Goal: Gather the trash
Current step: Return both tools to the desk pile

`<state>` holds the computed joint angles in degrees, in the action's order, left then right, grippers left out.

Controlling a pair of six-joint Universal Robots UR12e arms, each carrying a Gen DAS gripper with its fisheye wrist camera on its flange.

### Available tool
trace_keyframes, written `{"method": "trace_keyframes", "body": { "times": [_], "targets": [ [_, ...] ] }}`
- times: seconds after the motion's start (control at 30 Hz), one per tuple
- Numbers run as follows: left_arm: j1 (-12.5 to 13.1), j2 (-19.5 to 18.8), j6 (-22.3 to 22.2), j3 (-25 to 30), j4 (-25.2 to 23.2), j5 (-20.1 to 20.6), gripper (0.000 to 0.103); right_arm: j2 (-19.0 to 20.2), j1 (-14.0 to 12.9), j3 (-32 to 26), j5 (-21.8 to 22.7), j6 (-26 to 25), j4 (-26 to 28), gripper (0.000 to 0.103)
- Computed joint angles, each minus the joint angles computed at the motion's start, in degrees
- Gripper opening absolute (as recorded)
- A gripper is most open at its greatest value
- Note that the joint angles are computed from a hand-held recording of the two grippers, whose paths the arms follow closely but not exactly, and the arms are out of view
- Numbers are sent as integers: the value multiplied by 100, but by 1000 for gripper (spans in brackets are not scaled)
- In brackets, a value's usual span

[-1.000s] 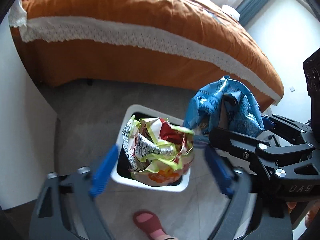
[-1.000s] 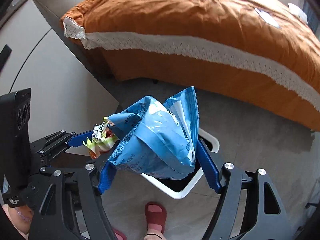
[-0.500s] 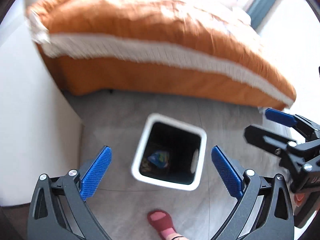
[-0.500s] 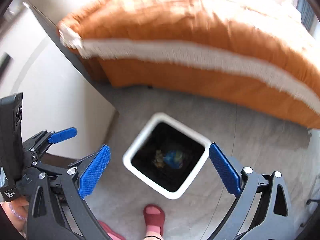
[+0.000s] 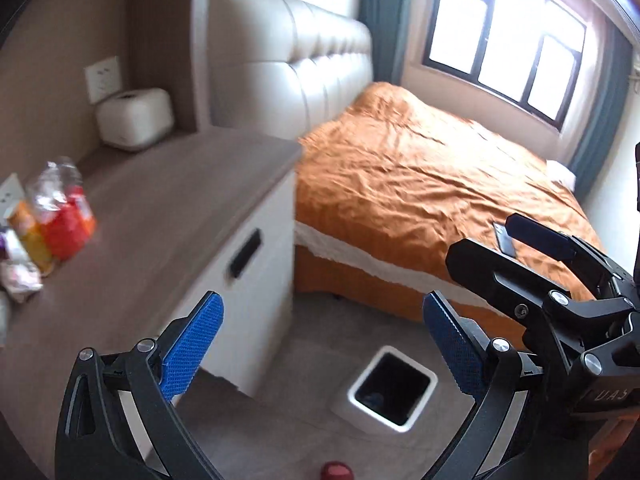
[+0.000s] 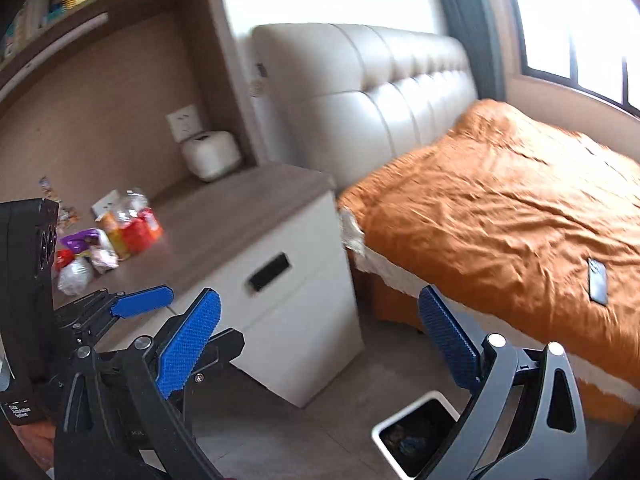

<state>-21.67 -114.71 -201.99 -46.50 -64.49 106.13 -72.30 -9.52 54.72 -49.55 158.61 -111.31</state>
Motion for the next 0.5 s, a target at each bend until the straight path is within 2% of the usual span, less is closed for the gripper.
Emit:
{"method": "trace_keyframes", "body": {
  "times": [0.03, 0.13, 0.23, 0.4, 0.5],
  "targets": [
    [0, 129, -84, -94, -2, 379, 98, 62, 58, -150, 262, -162, 44, 99],
    [44, 445, -286, -356, -37, 1137, 98, 202, 274, -524, 784, -596, 325, 99],
    [176, 781, -506, -715, -86, 1621, 98, 269, 503, -775, 1081, -1031, 749, 99],
    [467, 1289, -448, -1324, -110, 2091, 98, 370, 861, -1088, 1216, -1375, 1356, 99],
    [739, 1594, -274, -1770, 60, 1978, 98, 491, 1124, -1277, 912, -1183, 1369, 99]
  ]
}}
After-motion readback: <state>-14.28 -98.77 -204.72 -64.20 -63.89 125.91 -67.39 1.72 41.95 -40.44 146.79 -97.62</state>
